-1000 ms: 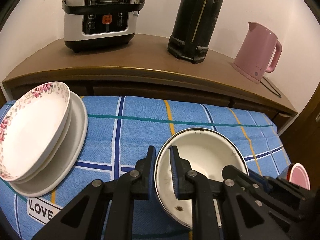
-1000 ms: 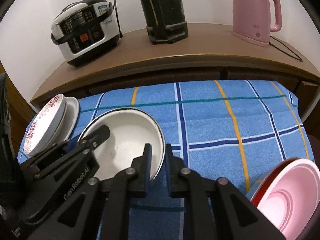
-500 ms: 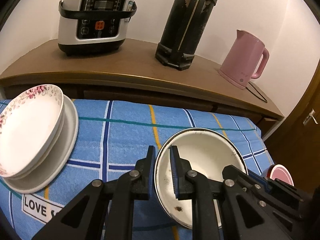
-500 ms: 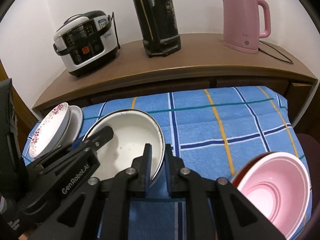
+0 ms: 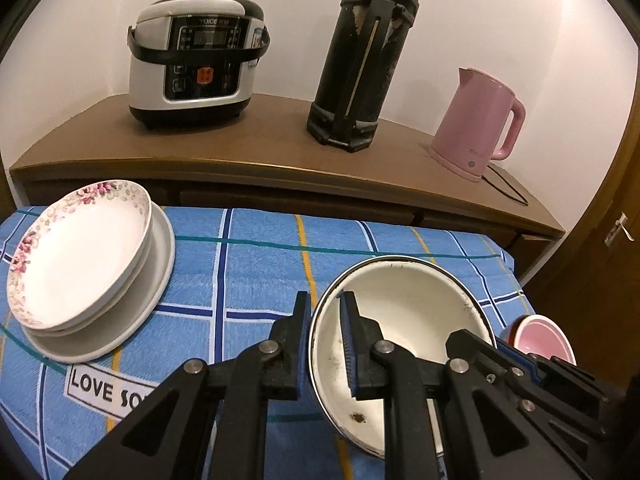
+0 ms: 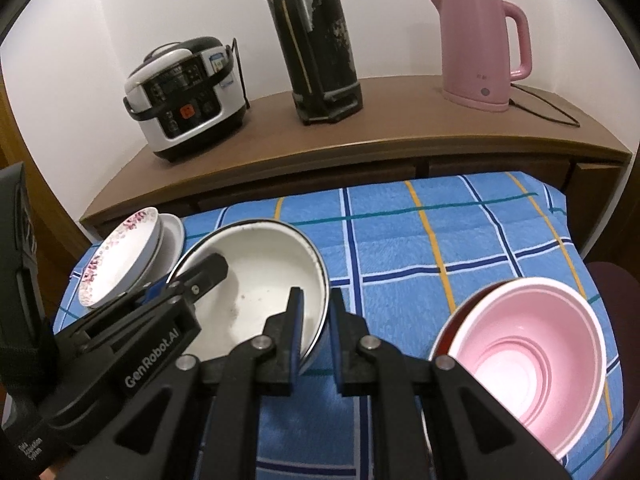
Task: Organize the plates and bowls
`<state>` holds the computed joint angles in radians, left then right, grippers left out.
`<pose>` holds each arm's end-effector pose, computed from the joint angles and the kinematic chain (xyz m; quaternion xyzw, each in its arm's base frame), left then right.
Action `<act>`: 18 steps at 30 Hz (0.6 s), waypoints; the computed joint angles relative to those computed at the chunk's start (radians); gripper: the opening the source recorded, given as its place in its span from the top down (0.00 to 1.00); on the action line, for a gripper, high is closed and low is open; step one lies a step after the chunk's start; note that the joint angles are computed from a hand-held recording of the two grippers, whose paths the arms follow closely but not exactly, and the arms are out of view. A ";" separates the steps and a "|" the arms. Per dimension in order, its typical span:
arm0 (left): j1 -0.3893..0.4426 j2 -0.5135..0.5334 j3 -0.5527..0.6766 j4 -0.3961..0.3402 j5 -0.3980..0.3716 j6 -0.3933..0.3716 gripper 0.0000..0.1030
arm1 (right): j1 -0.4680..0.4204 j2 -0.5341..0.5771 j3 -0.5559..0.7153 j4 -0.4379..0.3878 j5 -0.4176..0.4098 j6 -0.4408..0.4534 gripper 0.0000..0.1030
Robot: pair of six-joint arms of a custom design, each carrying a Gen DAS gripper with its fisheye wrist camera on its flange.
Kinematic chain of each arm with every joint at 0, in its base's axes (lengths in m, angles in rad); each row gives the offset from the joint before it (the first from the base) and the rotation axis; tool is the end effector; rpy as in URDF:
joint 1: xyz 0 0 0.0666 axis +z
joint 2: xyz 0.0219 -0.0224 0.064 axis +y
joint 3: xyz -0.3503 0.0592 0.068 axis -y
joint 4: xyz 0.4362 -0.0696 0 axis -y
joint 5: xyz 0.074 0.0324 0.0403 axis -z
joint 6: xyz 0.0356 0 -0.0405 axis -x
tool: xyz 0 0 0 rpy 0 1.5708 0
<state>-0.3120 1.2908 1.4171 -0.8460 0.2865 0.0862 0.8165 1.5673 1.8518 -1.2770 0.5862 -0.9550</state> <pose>0.4768 -0.1648 0.4696 0.1601 0.8891 -0.2083 0.3748 0.4007 0.3971 0.5167 0.1457 0.9097 0.0362 0.3872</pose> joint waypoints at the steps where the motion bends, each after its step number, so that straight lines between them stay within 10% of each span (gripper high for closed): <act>1: -0.003 -0.008 -0.005 -0.001 -0.003 -0.002 0.84 | 0.003 -0.004 -0.003 0.000 0.003 -0.002 0.88; 18: -0.064 -0.112 -0.067 -0.010 -0.057 -0.020 0.84 | 0.060 -0.116 -0.105 -0.003 0.056 -0.062 0.88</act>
